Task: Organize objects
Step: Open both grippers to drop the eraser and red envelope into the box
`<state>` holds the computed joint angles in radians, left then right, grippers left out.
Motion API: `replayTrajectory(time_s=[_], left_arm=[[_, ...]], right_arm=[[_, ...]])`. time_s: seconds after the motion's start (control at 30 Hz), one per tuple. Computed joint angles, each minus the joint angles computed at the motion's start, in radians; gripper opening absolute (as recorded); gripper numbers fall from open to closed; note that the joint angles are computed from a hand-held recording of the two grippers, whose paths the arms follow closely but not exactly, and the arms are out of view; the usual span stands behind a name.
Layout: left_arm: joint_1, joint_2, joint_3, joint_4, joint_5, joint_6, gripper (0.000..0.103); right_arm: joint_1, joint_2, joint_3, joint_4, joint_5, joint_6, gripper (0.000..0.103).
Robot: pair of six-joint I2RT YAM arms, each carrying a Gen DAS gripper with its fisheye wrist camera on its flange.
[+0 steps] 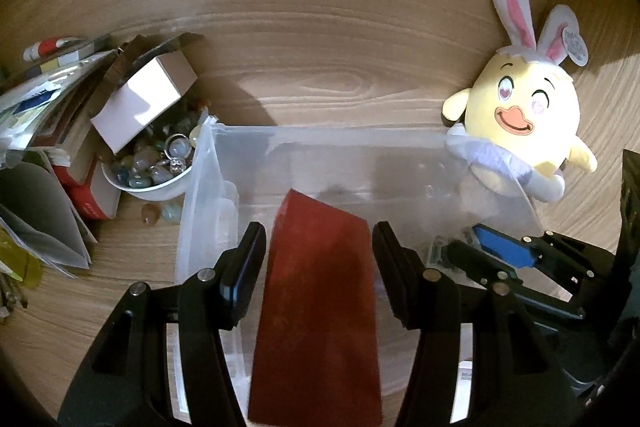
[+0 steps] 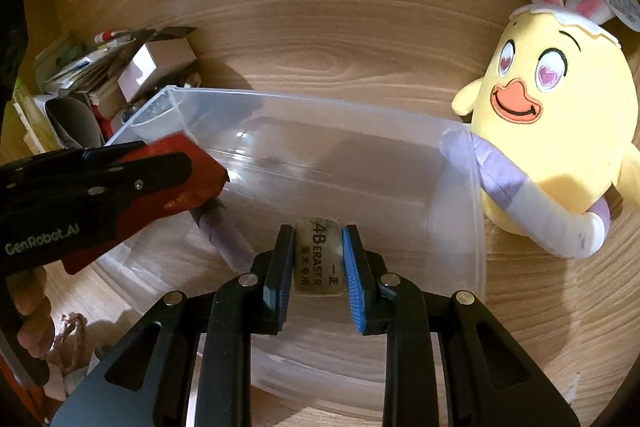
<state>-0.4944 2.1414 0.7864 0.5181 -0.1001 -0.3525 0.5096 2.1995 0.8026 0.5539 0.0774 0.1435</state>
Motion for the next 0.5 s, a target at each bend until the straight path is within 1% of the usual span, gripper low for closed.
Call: replayTrajectory(time_s=[0.23, 0.37, 0.5], left_arm=[[0.009, -0.018, -0.019, -0.001, 0.032, -0.002, 0.055], [0.004, -0.052, -0.057, 0.02, 0.025, -0.008, 0.061], [-0.009, -0.112, -0.115, 0.045, 0.009, -0.008, 0.064]], right_arm=[[0.001, -0.006, -0.011, 0.007, -0.004, 0.0, 0.022], [-0.003, -0.014, -0.016, 0.003, -0.022, 0.003, 0.028], [0.003, -0.032, -0.037, 0.018, -0.01, 0.001, 0.033]])
